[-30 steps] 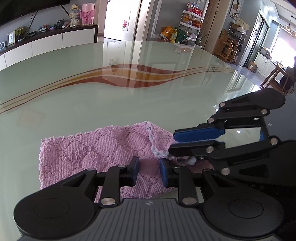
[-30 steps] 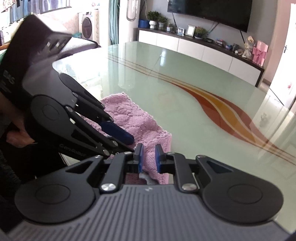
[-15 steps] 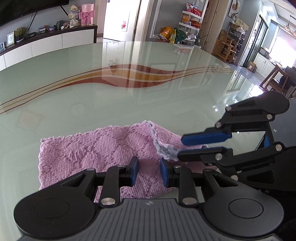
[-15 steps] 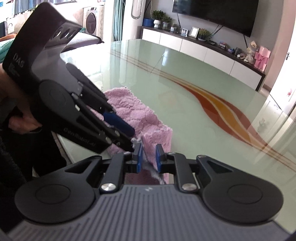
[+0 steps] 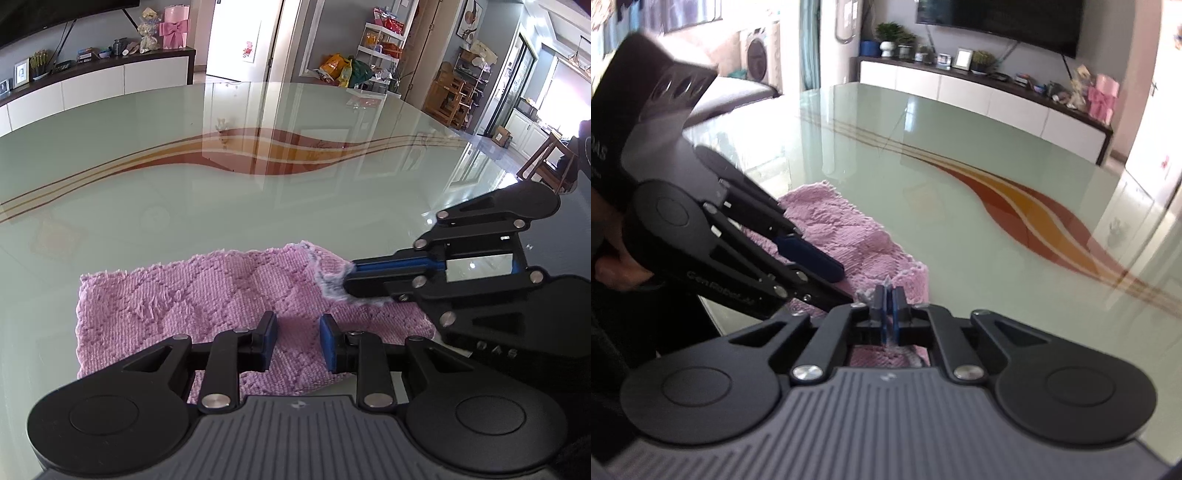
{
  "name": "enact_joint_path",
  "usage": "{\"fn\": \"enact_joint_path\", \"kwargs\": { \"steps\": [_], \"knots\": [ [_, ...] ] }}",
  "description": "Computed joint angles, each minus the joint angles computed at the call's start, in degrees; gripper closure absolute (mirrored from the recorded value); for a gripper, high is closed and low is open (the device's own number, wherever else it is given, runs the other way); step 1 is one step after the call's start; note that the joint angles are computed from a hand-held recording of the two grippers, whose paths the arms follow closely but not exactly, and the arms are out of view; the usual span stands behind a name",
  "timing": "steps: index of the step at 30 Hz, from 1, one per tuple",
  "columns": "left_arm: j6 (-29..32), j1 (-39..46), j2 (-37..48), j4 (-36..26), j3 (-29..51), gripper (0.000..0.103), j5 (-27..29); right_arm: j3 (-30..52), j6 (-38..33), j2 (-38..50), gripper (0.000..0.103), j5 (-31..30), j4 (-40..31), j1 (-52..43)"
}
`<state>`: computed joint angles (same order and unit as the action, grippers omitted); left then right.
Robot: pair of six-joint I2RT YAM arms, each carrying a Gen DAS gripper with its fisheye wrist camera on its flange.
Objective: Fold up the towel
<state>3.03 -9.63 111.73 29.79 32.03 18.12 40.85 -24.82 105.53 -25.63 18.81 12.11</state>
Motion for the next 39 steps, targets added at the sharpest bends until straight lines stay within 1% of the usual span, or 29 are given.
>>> {"fn": "enact_joint_path", "kwargs": {
  "steps": [3, 6, 10, 11, 16, 18, 21, 25, 27, 30, 32, 34, 35, 38, 39],
  "knots": [
    [-0.5, -0.1, -1.5, -0.6, -0.5, 0.071, -0.1, 0.8, 3.1, -0.2, 0.099, -3.0, -1.3, -2.2],
    [-0.7, 0.1, -3.0, 0.0, -1.6, 0.07, 1.3, 1.9, 6.3, -0.1, 0.099, -6.9, -2.8, -4.5],
    [-2.4, 1.2, -3.9, 1.4, -2.4, 0.07, 5.7, 2.6, 8.4, -0.4, 0.1, -11.1, -4.2, -6.5],
    [-3.2, 1.7, -4.0, 2.2, -2.8, 0.07, 7.3, 2.5, 8.3, -0.7, 0.1, -11.3, -4.2, -6.5],
    [-6.6, 3.1, -2.4, 4.3, -2.8, 0.071, 10.7, 2.3, 7.7, -1.0, 0.099, -11.3, -4.6, -6.4],
    [-7.0, 3.0, -1.7, 4.3, -2.5, 0.071, 10.8, 2.3, 7.8, -0.9, 0.099, -11.3, -4.5, -6.4],
    [-9.1, 3.5, -0.4, 4.1, -1.5, 0.073, 13.5, 2.3, 7.9, -1.0, 0.099, -11.3, -4.6, -6.4],
    [-11.7, 3.1, 2.5, 5.4, -0.2, 0.076, 15.3, 2.7, 8.0, -0.9, 0.099, -11.2, -4.8, -6.5],
    [-13.3, 2.7, 4.3, 5.6, 0.9, 0.077, 14.7, 2.4, 7.8, -0.8, 0.099, -11.3, -4.6, -6.7],
    [-15.8, 2.3, 6.2, 6.5, 1.9, 0.08, 14.0, 2.3, 7.7, -0.9, 0.099, -11.5, -4.5, -6.7],
    [-17.7, 2.0, 7.1, 7.3, 2.4, 0.084, 14.2, 2.3, 7.6, -0.8, 0.099, -11.5, -4.5, -6.7],
    [-18.2, 1.9, 7.6, 7.6, 2.6, 0.088, 14.0, 2.2, 7.6, -0.7, 0.099, -11.6, -4.3, -6.8],
    [-18.4, 1.6, 7.9, 7.7, 2.9, 0.092, 13.5, 2.2, 7.6, -0.6, 0.099, -11.6, -4.2, -6.8],
    [-18.3, 0.8, 7.9, 7.1, 3.4, 0.101, 11.8, 2.0, 7.8, -0.7, 0.099, -11.4, -3.9, -6.8],
    [-18.2, 0.6, 7.7, 6.8, 3.6, 0.101, 11.2, 1.9, 8.0, -0.7, 0.099, -11.3, -3.6, -6.7]
  ]
}}
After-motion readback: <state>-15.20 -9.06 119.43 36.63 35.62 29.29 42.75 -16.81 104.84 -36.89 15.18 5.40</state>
